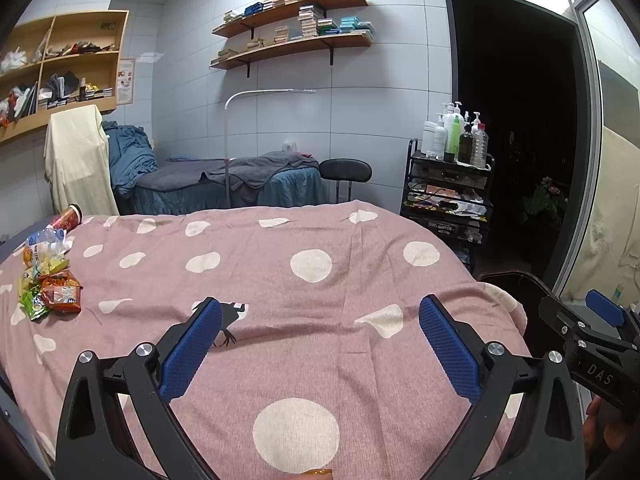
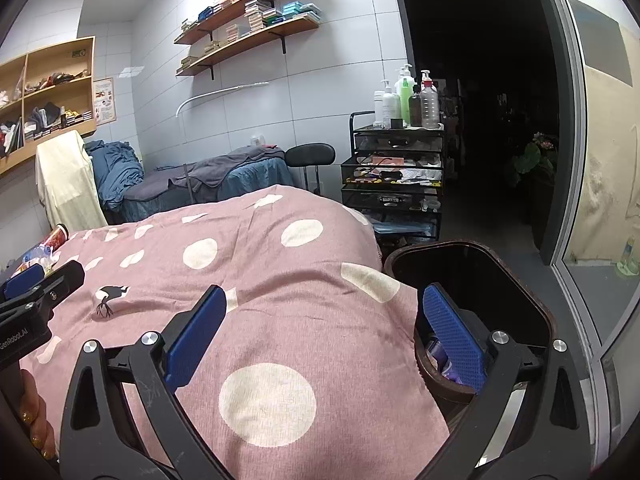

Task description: Collect trash

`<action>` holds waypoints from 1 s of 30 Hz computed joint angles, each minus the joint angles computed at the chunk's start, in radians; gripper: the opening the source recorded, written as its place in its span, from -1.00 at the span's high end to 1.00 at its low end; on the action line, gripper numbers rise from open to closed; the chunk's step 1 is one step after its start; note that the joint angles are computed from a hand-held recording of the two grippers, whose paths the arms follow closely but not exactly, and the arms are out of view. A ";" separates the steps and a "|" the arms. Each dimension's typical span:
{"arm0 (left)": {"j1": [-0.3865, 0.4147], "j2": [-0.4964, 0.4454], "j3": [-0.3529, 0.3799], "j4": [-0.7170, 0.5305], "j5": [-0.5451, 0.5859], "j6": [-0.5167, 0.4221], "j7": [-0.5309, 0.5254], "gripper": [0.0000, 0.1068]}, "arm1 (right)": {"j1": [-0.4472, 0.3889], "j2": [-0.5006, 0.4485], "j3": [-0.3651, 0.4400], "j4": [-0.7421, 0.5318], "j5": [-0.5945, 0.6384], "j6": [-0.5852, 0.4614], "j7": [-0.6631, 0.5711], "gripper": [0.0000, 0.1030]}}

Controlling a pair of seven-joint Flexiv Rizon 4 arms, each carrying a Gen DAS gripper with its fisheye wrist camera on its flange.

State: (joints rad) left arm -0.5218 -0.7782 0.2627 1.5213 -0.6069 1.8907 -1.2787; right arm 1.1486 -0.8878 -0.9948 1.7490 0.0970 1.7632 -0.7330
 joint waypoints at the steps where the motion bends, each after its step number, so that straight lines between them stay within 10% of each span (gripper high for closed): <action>1: 0.000 0.000 0.000 0.000 0.001 0.001 -0.001 -0.83 | 0.000 0.001 0.001 0.000 0.000 0.000 0.000 -0.89; 30: 0.001 0.001 -0.002 -0.007 0.017 -0.015 0.013 -0.83 | 0.010 0.009 0.001 0.017 0.001 -0.007 0.001 -0.89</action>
